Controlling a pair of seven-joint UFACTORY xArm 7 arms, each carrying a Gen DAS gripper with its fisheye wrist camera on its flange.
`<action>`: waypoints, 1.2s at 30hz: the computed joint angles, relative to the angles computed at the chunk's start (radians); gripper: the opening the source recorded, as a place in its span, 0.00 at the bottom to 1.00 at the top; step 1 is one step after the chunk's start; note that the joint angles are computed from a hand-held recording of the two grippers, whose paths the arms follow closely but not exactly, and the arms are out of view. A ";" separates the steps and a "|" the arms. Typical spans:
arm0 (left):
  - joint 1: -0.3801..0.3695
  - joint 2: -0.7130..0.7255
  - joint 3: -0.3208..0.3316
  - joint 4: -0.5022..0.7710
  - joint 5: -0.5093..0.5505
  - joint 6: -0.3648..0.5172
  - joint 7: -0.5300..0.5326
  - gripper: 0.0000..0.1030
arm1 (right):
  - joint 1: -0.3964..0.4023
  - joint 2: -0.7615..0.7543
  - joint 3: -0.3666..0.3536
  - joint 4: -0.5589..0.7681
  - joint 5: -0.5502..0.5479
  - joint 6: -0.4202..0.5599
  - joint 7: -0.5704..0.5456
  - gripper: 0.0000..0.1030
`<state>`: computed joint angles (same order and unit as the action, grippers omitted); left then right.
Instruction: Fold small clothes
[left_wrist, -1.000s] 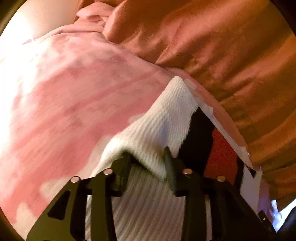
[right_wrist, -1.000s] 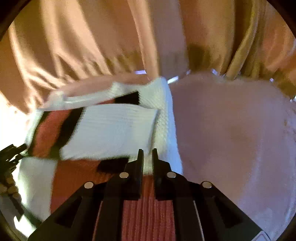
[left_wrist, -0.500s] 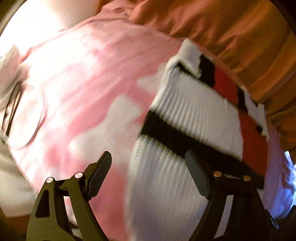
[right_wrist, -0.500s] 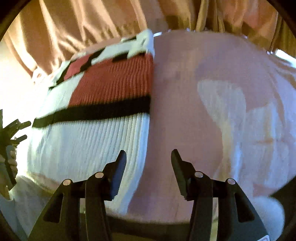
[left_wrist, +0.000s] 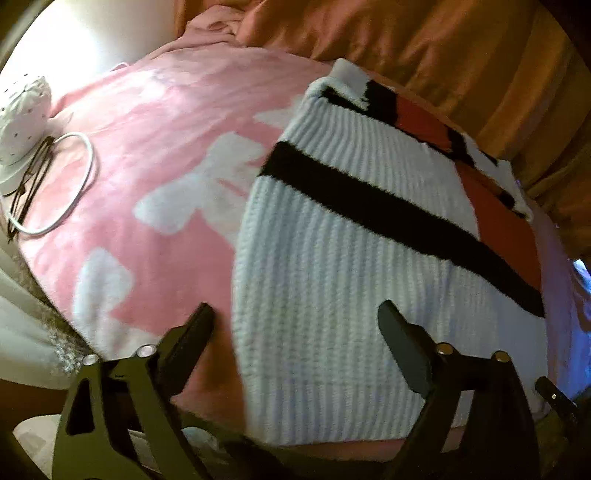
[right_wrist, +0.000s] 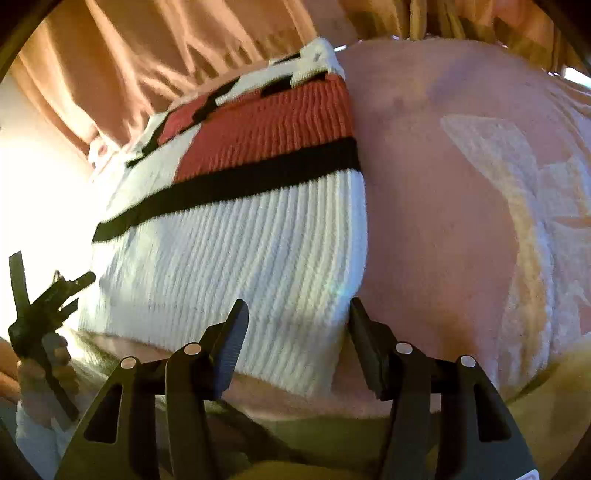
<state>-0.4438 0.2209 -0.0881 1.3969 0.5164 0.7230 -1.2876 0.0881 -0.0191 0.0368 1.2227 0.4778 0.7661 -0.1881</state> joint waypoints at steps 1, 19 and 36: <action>0.000 0.010 -0.001 0.014 0.000 0.003 0.009 0.60 | 0.002 0.008 0.002 0.005 -0.002 -0.012 0.005 0.43; -0.018 -0.217 -0.114 -0.091 -0.126 -0.018 0.128 0.11 | -0.014 -0.314 -0.089 -0.124 -0.018 0.077 -0.112 0.09; 0.075 -0.302 -0.222 0.027 -0.036 0.030 0.117 0.12 | 0.065 -0.262 -0.278 0.117 0.234 0.160 -0.268 0.09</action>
